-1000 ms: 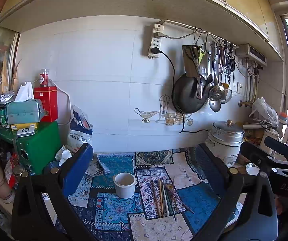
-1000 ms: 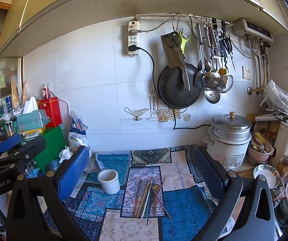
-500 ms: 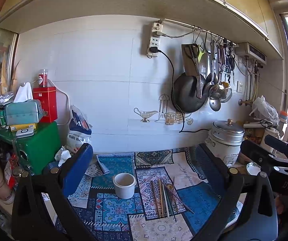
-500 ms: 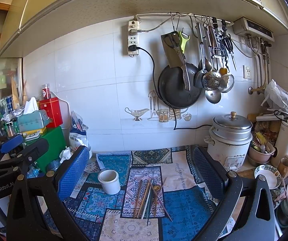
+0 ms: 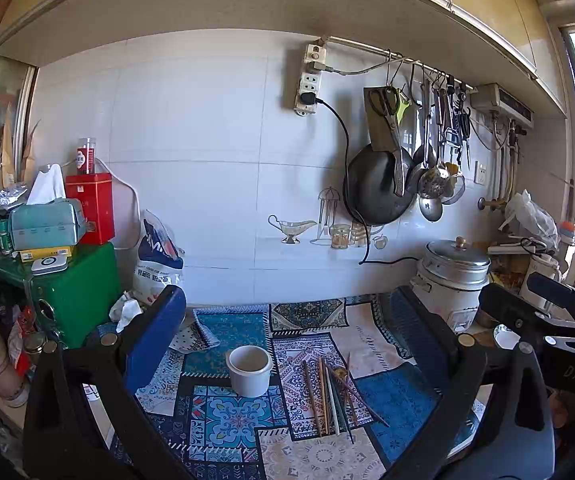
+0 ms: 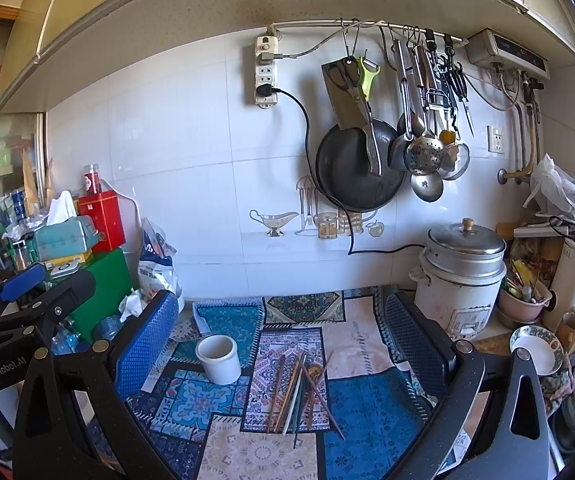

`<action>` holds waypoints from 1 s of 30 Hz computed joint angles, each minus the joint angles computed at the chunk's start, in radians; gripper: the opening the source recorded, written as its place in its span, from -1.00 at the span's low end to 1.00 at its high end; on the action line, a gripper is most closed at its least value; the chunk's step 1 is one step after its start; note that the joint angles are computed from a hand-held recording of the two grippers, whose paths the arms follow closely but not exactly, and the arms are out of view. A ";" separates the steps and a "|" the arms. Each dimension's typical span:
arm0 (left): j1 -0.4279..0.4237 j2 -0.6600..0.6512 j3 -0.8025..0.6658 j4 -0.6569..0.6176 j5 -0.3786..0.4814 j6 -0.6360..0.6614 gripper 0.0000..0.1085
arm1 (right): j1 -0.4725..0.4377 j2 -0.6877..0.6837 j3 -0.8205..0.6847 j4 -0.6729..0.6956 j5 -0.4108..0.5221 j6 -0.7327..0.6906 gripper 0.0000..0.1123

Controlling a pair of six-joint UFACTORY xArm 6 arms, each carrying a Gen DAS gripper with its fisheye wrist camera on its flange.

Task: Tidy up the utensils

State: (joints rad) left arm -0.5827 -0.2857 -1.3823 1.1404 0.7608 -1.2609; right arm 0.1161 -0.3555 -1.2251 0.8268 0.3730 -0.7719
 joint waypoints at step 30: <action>0.037 0.048 -0.039 -0.033 -0.019 0.018 0.89 | -0.004 0.053 -0.044 -0.006 0.017 0.007 0.83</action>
